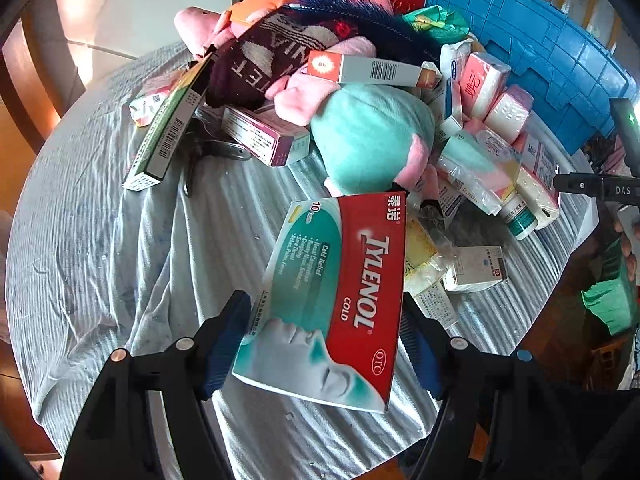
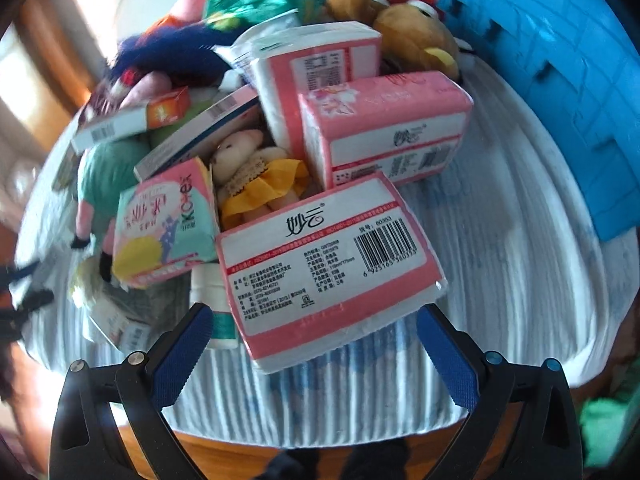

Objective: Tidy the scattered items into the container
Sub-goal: 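Grasp the Tylenol Cold box with the left tool while the right tool grasps a pink tissue pack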

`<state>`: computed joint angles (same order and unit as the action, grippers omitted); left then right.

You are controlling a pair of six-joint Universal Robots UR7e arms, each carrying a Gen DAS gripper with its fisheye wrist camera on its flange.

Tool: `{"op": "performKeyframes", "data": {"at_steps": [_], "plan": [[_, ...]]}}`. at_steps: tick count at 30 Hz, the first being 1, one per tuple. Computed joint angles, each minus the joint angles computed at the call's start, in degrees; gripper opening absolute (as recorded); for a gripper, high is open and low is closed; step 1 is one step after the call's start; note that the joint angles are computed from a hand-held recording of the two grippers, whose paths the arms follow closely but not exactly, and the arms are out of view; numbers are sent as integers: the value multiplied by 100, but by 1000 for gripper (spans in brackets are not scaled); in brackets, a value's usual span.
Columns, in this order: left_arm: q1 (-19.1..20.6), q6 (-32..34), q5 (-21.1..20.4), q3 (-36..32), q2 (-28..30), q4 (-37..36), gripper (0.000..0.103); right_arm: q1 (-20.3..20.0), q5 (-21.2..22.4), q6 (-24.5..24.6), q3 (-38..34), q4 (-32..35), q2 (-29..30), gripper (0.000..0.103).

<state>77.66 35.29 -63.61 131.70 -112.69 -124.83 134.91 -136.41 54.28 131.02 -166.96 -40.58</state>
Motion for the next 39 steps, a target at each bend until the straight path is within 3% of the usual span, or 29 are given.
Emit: {"op": "performKeyframes", "data": {"at_steps": [5, 9, 11, 16, 24, 28, 33, 39], "plan": [[-88, -51, 11, -76, -55, 13, 73, -220, 191, 1299, 127, -382, -49, 103], [-196, -82, 99, -67, -150, 5, 73, -555, 214, 2431, 32, -292, 55, 103], [-229, -125, 115, -72, -198, 1, 73, -648, 106, 2716, -144, -38, 158, 103], [-280, -160, 161, -67, -325, 97, 73, -704, -278, 3614, -657, 1345, 283, 103], [-330, -274, 139, -19, -442, 153, 73, -788, -201, 3610, -907, 2181, 279, 103], [-409, -426, 134, 36, -496, 171, 73, -887, 116, 3321, -699, 1650, 232, 100], [-557, -576, 161, 91, -566, 200, 73, -799, 151, 2786, -560, 1296, 163, 93], [-791, -885, 295, 102, -715, 237, 73, -439, 52, 2395, -491, 1424, -88, 93]]}}
